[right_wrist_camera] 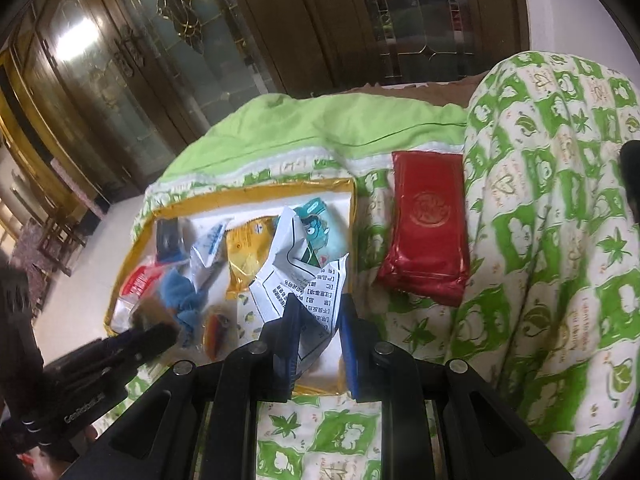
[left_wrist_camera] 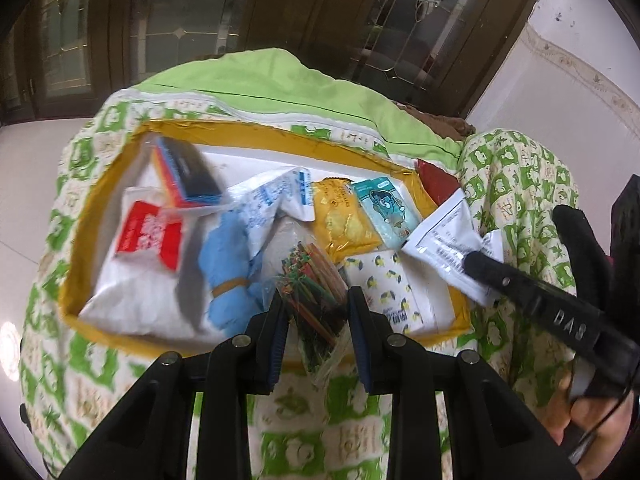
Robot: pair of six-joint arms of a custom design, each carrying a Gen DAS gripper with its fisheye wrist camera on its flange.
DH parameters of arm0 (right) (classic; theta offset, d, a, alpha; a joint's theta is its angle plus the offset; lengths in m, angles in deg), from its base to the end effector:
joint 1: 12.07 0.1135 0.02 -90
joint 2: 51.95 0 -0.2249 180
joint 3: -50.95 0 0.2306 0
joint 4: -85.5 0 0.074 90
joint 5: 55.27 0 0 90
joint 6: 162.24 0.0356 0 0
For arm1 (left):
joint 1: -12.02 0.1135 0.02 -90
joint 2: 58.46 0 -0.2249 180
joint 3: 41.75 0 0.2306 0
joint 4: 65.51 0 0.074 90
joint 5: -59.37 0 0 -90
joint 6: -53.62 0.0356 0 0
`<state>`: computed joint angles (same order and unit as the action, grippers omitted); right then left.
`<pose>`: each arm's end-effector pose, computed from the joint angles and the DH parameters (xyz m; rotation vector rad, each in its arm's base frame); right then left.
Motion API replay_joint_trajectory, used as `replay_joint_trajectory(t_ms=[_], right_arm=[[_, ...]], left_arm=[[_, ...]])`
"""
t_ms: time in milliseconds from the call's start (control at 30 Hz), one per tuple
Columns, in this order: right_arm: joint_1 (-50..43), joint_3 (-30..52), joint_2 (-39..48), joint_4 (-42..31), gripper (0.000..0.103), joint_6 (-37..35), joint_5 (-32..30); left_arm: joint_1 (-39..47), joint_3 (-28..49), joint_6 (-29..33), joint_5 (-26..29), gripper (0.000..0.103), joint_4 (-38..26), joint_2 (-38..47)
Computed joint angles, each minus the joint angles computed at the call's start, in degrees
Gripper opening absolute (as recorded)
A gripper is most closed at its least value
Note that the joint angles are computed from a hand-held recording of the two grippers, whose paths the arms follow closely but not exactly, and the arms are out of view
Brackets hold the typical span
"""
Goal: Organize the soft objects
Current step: 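Carry the sticks bag and paper packet over the tray and lower them, then open both tools to release the sticks bag and paper packet in the tray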
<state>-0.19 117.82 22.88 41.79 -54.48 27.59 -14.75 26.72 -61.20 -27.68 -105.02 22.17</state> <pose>0.2509 0.0573 0.2129 0.0741 2.4999 0.3731 0.2463 -0.1263 0.2009 0.0656 2.5248 -0.4405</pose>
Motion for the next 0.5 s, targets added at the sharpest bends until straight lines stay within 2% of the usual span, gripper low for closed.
replay_joint_trajectory(t_ms=[200, 300, 333, 367, 400, 433, 500], right_arm=[[2.51, 0.79, 4.71, 2.82, 0.021, 1.14, 1.9], [2.02, 0.95, 6.71, 3.68, 0.021, 1.67, 0.76], [1.61, 0.75, 6.84, 3.86, 0.023, 1.75, -0.18], [1.45, 0.6, 7.02, 4.09, 0.031, 1.83, -0.45], [1.36, 0.31, 6.74, 4.28, 0.038, 1.82, -0.44], [1.03, -0.2, 6.37, 5.01, 0.046, 1.74, -1.56], [1.18, -1.03, 4.85, 5.31, 0.055, 1.86, -2.2]], left_arm=[[1.69, 2.18, 1.42, 1.18, 0.028, 1.42, 5.15], [2.15, 3.16, 1.57, 1.32, 0.028, 1.71, 6.86], [2.14, 3.14, 1.52, 1.09, 0.029, 1.94, 6.91], [2.08, 3.02, 1.52, 0.9, 0.03, 2.12, 6.83], [1.77, 3.05, 1.27, 0.39, 0.039, 2.26, 6.85], [1.59, 2.59, 0.95, -0.27, 0.053, 2.42, 6.24], [1.44, 1.26, 0.45, -1.48, 0.071, 3.01, 4.45]])
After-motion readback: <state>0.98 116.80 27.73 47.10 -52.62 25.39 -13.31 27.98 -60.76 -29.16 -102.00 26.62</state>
